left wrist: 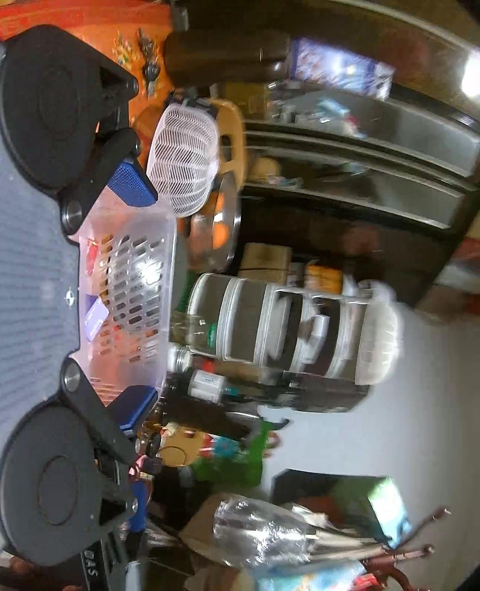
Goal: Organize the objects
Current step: 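Grasp the wrapped silver toy car with left tool while right tool grasps the white box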
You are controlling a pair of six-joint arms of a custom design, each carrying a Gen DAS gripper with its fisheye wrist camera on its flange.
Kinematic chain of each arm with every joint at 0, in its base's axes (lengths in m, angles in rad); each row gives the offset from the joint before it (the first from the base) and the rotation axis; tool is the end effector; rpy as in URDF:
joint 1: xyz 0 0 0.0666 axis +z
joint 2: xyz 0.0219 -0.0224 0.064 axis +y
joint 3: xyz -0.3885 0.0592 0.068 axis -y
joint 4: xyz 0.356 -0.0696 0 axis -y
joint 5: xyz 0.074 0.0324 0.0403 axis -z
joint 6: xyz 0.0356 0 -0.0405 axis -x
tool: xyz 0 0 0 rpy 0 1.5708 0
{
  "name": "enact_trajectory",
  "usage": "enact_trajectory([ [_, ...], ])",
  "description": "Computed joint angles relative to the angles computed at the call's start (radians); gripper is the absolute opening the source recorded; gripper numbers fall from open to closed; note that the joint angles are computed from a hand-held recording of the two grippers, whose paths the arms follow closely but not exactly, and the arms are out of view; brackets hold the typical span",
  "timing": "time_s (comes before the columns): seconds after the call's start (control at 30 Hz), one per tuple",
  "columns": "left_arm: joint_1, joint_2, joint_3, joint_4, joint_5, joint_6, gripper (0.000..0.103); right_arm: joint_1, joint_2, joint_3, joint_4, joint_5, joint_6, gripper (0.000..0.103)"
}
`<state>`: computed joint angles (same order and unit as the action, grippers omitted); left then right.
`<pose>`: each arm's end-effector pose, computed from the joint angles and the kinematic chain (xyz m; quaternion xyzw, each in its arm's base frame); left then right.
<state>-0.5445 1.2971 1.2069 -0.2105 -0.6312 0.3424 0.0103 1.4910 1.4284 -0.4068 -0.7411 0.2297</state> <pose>0.3828 -0.2077 0.4603 -0.1060 0.7800 -0.0162 0.6166 0.5031 0.0288 0.4555 -0.2832 0.7659 0.2533 0.5186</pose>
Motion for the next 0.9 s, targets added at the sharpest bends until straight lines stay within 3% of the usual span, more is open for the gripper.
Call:
enact_trajectory([
  [0.1,-0.037,-0.027,-0.050,-0.138,-0.016,0.100,0.103,-0.015,-0.049,-0.148,0.067,0.004,0.002,0.103],
  [0.2,-0.059,-0.036,-0.112,-0.179,-0.044,0.209,0.103,-0.022,-0.070,-0.241,0.083,0.018,0.017,0.103],
  [0.3,-0.051,-0.016,-0.134,-0.242,0.006,0.283,0.096,-0.038,-0.080,-0.290,0.080,-0.019,-0.012,0.098],
  [0.37,-0.043,0.009,-0.122,-0.286,0.046,0.286,0.089,-0.055,-0.095,-0.313,0.090,-0.039,-0.026,0.097],
  [0.53,-0.037,0.051,-0.093,-0.302,0.050,0.263,0.084,-0.051,-0.110,-0.339,0.096,-0.023,0.014,0.097],
  [0.63,-0.031,0.068,-0.074,-0.328,0.054,0.279,0.069,-0.043,-0.104,-0.344,0.095,-0.005,0.026,0.095],
  [0.77,-0.023,0.088,-0.066,-0.345,0.069,0.289,0.058,-0.019,-0.090,-0.344,0.077,0.054,0.061,0.086],
  [0.83,-0.030,0.098,-0.065,-0.342,0.043,0.282,0.050,-0.002,-0.083,-0.336,0.063,0.077,0.073,0.082],
  [0.9,-0.034,0.098,-0.065,-0.337,0.034,0.275,0.048,0.015,-0.080,-0.332,0.054,0.086,0.086,0.081],
])
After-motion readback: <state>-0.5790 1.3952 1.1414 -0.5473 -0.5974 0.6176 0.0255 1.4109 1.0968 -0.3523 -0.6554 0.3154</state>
